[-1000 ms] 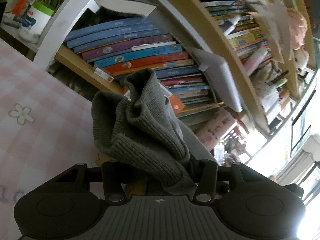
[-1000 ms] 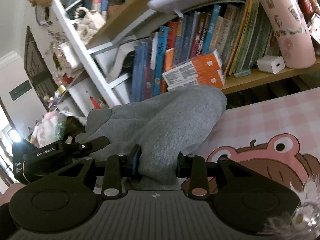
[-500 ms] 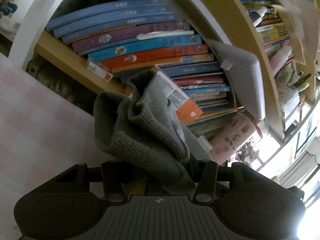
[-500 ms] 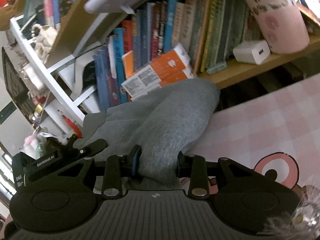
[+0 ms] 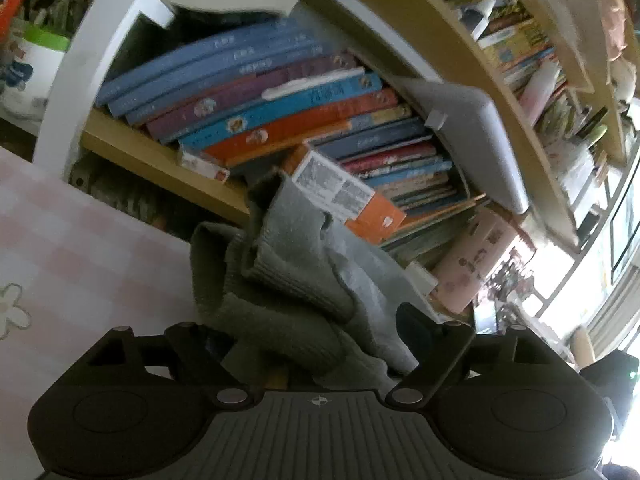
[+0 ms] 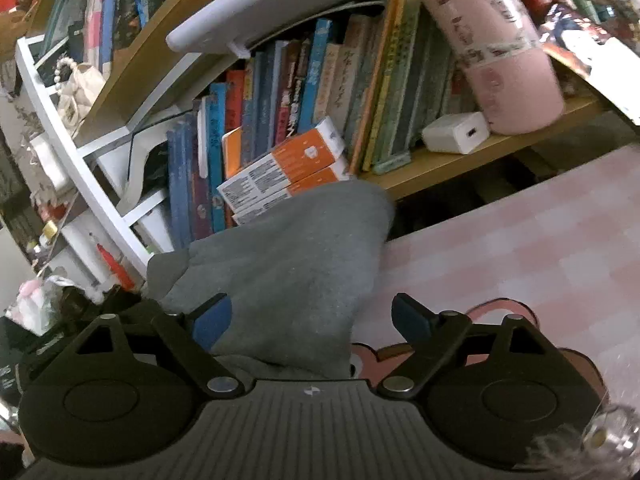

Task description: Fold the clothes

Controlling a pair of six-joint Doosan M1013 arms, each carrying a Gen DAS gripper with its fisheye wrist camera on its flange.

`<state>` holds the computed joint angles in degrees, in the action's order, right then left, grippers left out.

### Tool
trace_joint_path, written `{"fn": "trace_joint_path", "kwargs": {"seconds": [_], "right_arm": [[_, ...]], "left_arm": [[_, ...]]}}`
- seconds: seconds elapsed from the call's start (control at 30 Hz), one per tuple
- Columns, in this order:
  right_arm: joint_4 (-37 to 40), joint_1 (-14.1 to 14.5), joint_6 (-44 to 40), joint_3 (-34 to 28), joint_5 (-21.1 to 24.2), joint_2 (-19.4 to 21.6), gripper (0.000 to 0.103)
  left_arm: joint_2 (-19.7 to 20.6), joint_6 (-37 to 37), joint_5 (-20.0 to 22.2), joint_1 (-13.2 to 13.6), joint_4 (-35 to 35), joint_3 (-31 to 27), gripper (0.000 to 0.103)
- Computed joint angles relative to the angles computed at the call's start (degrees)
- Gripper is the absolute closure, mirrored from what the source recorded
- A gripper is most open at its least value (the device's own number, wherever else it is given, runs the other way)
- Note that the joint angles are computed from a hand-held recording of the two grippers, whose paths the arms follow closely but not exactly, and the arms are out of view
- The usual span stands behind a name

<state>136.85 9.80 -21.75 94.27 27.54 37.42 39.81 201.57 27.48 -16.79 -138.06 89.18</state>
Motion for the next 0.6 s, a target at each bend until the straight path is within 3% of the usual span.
{"fn": "trace_joint_path", "kwargs": {"seconds": [0.17, 0.33, 0.6], "right_arm": [[6.97, 0.34, -6.56, 2.78, 0.37, -1.57, 0.016], [10.96, 0.85, -10.67, 5.66, 0.84, -3.22, 0.016], [17.72, 3.53, -23.43, 10.17, -1.88, -6.48, 0.013]], "left_arm": [[-2.00, 9.09, 0.11, -0.57, -9.50, 3.53, 0.017], [-3.98, 13.79, 0.36, -1.42, -13.76, 6.96, 0.016], [-7.17, 28.12, -0.11, -3.94, -24.88, 11.91, 0.015]]}}
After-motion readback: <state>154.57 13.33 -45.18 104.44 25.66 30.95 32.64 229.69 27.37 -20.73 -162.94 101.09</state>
